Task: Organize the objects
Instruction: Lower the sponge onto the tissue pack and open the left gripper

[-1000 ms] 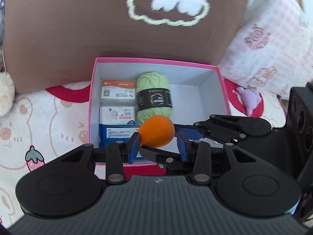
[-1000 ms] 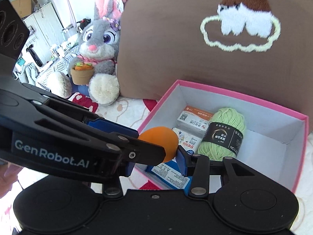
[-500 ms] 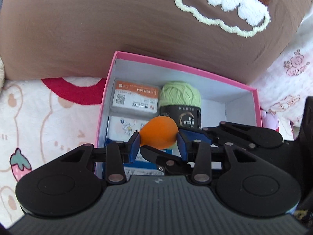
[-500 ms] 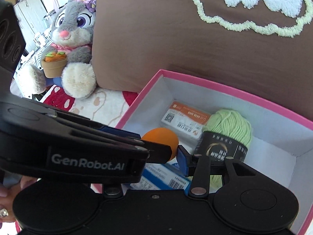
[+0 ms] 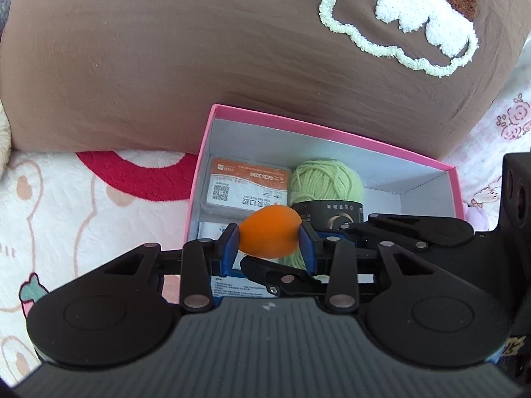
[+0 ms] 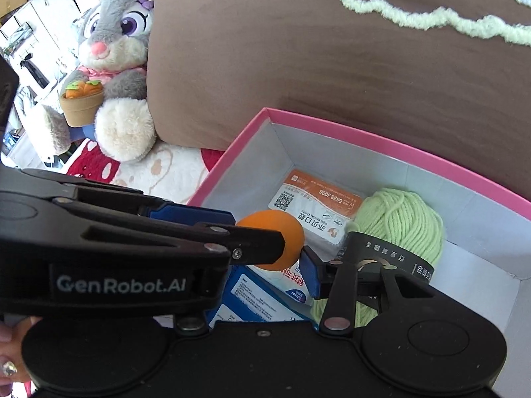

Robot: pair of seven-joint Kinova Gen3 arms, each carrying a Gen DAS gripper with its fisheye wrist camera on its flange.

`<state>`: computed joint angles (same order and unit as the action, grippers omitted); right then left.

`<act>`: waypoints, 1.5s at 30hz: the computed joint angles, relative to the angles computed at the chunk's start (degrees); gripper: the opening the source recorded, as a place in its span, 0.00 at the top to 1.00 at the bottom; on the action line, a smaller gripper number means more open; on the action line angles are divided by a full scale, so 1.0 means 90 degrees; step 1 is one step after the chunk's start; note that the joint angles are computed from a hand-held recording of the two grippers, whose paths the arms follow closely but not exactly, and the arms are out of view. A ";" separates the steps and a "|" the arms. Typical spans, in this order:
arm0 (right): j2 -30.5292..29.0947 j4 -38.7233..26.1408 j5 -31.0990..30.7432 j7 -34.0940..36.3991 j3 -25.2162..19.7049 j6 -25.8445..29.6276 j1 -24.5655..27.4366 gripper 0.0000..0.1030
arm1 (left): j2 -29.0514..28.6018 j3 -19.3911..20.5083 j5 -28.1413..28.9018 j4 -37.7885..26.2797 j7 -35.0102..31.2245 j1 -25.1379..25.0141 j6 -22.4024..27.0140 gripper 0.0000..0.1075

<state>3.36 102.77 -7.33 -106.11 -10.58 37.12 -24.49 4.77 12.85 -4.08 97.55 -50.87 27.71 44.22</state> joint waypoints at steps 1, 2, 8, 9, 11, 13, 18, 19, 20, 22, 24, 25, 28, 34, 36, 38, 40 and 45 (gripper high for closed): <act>0.0033 -0.0015 0.0030 -0.0005 -0.0003 0.0008 -0.0011 0.51 | 0.0009 0.0003 -0.0043 -0.0006 0.0001 0.0011 0.0005 0.66; 0.0061 -0.0019 0.0019 0.0011 -0.0004 0.0014 -0.0011 0.51 | 0.0002 0.0005 -0.0105 -0.0009 0.0032 0.0033 0.0034 0.66; 0.0059 0.0105 -0.0128 0.0066 0.0027 -0.0087 0.0046 0.51 | -0.0091 0.0073 -0.0929 0.0095 0.0601 0.0308 -0.0064 0.67; 0.0039 0.0142 -0.0012 -0.0053 0.0025 -0.0143 0.0017 0.53 | -0.0103 0.0081 -0.0992 0.0092 0.0672 0.0323 -0.0054 0.66; 0.0004 0.0185 -0.0005 -0.0114 0.0036 -0.0179 0.0028 0.55 | -0.0134 0.0091 -0.0966 0.0092 0.0706 0.0308 -0.0051 0.66; -0.0024 0.0226 -0.0204 0.0067 0.0035 -0.0200 0.0094 0.60 | -0.0155 0.0121 -0.1050 0.0088 0.0787 0.0333 0.0000 0.66; -0.0082 0.0178 0.0040 -0.0063 0.0003 -0.0056 0.0015 0.62 | -0.0282 0.0216 -0.1350 0.0149 0.1096 0.0435 0.0105 0.66; -0.0106 0.0194 0.0021 -0.0044 0.0000 -0.0060 0.0018 0.62 | -0.0305 0.0226 -0.1326 0.0161 0.1105 0.0423 0.0108 0.66; -0.0128 0.0215 -0.0004 -0.0030 0.0000 -0.0056 0.0023 0.62 | -0.0329 0.0236 -0.1298 0.0174 0.1123 0.0411 0.0123 0.66; -0.0157 0.0224 0.0134 -0.0205 -0.0010 -0.0028 -0.0013 0.62 | -0.0358 0.0262 -0.1264 0.0183 0.1143 0.0393 0.0155 0.66; -0.0233 0.0258 0.0235 -0.0315 -0.0021 0.0003 -0.0034 0.61 | -0.0389 0.0281 -0.1163 0.0181 0.1072 0.0365 0.0191 0.66; -0.0283 0.0278 0.0254 -0.0337 -0.0031 0.0014 -0.0041 0.61 | -0.0395 0.0301 -0.1146 0.0165 0.1075 0.0361 0.0241 0.66; -0.0527 0.0361 0.0067 -0.0068 -0.0013 0.0171 0.0008 0.61 | -0.0400 0.0330 -0.0848 0.0003 0.0685 0.0335 0.0549 0.66; -0.1155 0.0435 0.0097 0.0083 -0.0107 0.0589 -0.0006 0.61 | -0.0525 0.0438 -0.0618 -0.0430 0.0406 0.0418 0.1432 0.66; -0.1397 0.0434 0.0165 0.0010 -0.0188 0.0751 0.0002 0.61 | -0.0611 0.0506 -0.0599 -0.0530 0.0442 0.0457 0.1635 0.66; -0.1636 0.0417 0.0311 -0.0095 -0.0308 0.0931 0.0011 0.61 | -0.0662 0.0597 -0.0629 -0.0668 0.0545 0.0512 0.1872 0.66; -0.1845 0.0351 0.0395 -0.0134 -0.0388 0.1191 0.0012 0.61 | -0.0706 0.0655 -0.0557 -0.0801 0.0619 0.0551 0.2072 0.66; -0.2337 0.0161 0.0487 -0.0220 -0.0537 0.1709 0.0060 0.61 | -0.0883 0.0821 -0.0491 -0.1030 0.0787 0.0636 0.2327 0.64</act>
<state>-17.67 104.22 -2.95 -108.09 -15.42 52.50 -23.95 -3.18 20.25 -8.50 88.28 -43.79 33.44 65.16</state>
